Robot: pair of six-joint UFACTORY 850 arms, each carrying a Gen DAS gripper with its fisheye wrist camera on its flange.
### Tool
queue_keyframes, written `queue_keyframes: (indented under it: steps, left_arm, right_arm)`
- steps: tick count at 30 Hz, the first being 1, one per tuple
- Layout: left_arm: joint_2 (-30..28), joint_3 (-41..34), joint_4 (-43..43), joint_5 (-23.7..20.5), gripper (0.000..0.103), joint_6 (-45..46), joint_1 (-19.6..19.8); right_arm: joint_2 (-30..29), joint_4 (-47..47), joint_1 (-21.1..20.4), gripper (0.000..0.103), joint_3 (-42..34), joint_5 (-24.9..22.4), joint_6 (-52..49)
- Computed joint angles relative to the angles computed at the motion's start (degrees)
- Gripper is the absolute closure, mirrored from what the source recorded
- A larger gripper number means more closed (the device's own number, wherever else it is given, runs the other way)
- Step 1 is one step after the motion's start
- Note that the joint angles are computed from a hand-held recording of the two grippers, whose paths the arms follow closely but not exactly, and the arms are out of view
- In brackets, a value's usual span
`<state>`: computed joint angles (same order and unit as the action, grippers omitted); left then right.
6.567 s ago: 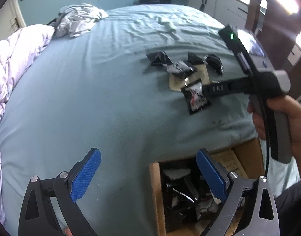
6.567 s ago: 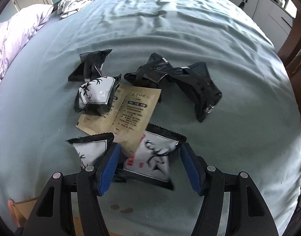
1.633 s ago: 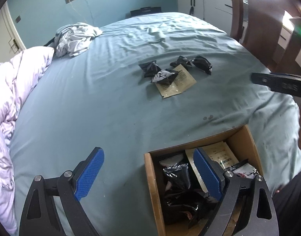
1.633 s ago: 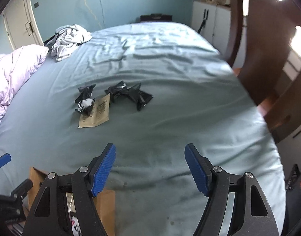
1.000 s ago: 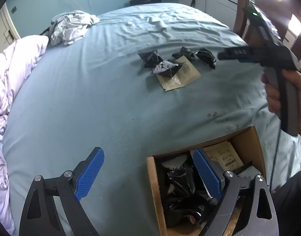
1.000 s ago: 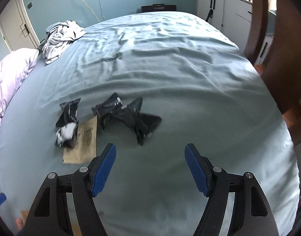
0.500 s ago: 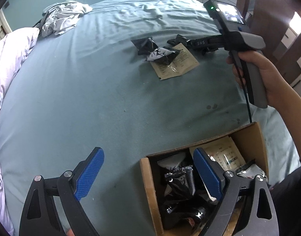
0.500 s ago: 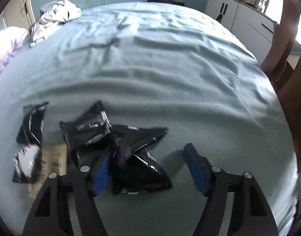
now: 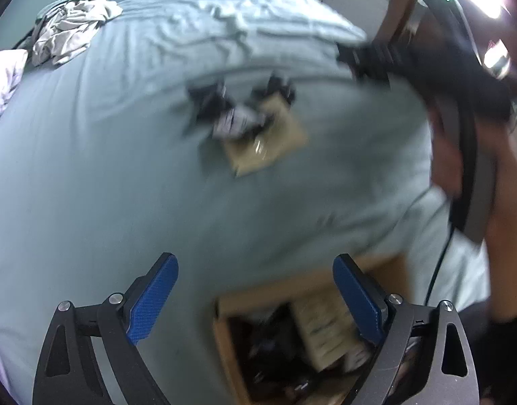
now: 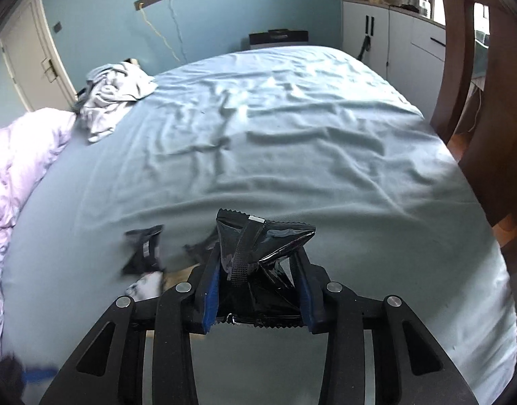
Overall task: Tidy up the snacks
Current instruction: 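Grasp a white deer-print packet with the left gripper while the right gripper holds the black packet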
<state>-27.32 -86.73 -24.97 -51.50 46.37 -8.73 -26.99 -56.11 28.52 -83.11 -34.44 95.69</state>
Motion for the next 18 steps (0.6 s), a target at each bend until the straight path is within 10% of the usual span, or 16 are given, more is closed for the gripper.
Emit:
queue_keyframes:
  steps: [9, 18]
  left_arm:
    - [-18.7, -21.9, 11.7, 1.0, 0.007, -16.9, -5.7]
    - [-21.4, -22.0, 20.4, 9.3, 0.018, -22.8, -9.2]
  right_arm:
    - [8.7, 3.3, 3.4, 0.067, 8.1, 0.5, -0.8]
    - [19.4, -0.4, 12.1, 0.066, 23.1, -1.3, 11.7]
